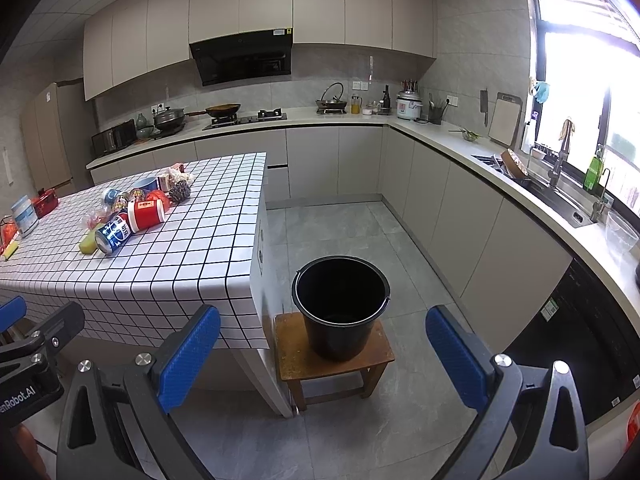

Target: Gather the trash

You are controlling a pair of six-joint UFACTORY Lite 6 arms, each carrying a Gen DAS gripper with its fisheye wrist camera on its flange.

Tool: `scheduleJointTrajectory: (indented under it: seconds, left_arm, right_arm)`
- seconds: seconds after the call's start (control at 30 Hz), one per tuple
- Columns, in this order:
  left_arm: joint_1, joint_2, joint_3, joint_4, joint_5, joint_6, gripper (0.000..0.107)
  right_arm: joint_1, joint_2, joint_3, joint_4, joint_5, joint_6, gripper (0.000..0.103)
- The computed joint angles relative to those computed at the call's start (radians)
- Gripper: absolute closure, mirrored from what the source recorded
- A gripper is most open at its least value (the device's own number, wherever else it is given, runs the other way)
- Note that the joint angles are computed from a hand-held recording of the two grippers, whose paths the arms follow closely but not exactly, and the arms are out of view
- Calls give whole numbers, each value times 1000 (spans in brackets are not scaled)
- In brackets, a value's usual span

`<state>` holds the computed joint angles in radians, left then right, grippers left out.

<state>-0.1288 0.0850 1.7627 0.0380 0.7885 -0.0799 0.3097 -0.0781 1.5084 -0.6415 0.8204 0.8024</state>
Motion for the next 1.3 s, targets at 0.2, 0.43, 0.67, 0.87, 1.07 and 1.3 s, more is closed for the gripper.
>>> scheduleJointTrajectory:
  seconds: [0.2, 0.43, 0.67, 0.87, 1.07, 1.3]
  left_arm:
    - [10, -5, -4, -11, -1, 11, 4]
    - [20, -7, -5, -24, -2, 25, 4]
    - [24, -12, -8, -31, -3, 33, 4]
    - [37, -5, 6, -52, 6, 50, 4]
    - [39, -5, 9, -55, 7, 56, 4]
    - [42, -5, 6, -56, 4, 57, 4]
  right_arm:
    - [6, 2, 8, -3, 6, 7, 0]
    - [13, -1, 11, -4, 15, 6, 0]
    - [27, 2, 12, -22, 22, 27, 0]
    - [36, 5, 17, -27, 27, 31, 0]
    - [41, 16, 29, -22, 28, 20, 0]
    - [30, 22, 31, -9, 16, 8, 0]
